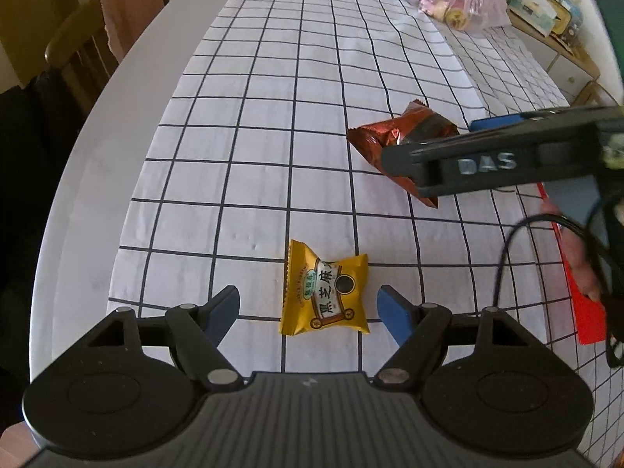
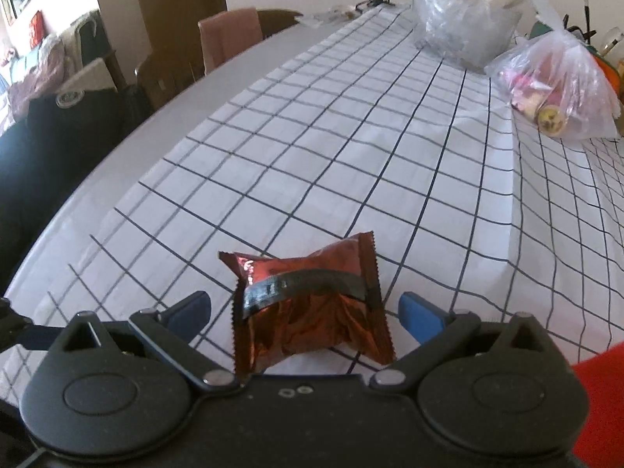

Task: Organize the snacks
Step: 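Grasp the yellow candy with the left gripper while the right grasps the red-brown packet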

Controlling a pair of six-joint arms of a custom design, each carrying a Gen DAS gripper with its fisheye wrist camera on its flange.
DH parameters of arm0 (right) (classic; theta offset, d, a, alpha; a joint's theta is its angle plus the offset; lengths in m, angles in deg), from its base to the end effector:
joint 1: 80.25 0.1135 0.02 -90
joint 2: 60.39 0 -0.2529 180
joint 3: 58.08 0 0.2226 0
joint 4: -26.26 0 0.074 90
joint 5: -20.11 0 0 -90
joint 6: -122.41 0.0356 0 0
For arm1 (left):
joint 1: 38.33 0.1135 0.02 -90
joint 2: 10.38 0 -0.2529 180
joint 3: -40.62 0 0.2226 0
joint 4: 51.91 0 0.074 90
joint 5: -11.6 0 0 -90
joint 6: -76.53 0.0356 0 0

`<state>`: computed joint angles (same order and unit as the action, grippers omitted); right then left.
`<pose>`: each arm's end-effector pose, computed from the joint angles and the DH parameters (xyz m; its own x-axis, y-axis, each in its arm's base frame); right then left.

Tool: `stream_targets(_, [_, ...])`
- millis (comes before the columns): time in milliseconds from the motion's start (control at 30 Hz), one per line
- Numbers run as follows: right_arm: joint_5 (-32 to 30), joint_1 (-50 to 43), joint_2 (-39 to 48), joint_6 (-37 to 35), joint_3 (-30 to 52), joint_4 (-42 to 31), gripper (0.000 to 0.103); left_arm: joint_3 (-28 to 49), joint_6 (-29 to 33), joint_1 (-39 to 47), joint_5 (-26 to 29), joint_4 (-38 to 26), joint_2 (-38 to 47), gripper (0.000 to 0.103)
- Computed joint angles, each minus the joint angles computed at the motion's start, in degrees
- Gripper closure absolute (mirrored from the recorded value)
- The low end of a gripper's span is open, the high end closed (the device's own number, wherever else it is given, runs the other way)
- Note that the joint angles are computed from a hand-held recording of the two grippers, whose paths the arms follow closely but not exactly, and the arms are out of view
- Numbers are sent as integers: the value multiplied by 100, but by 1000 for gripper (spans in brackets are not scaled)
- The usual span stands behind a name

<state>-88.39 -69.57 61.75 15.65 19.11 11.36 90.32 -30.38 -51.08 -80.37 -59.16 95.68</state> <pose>0.3578 0.0790 0.0772 -0.7178 -0.4137 -0.5601 -0.5633 0.8178 0.1179 0.2558 -0.0566 0.0730 -0.8957 -0.0954 -0.4342 -0.0574 0.9934 -0.0998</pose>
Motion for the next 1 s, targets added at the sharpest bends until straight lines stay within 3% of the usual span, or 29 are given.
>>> stream_targets(200, [202, 130, 340, -3, 294, -149, 3, 95, 55, 3, -9, 16, 212, 27])
stream_targets(467, [239, 156, 456, -10, 396, -200, 19, 119, 145, -52, -89, 74, 291, 43])
stream_targets(600, [186, 133, 321, 23, 253, -104, 32, 189, 157, -86, -172, -19, 304, 56])
stream_targets(700, [153, 119, 218, 58, 96, 0, 37, 215, 173, -83, -167, -15, 324, 57])
stream_targets(1000, [79, -27, -412, 362, -600, 275, 43, 93, 24, -35, -126, -37, 124, 66])
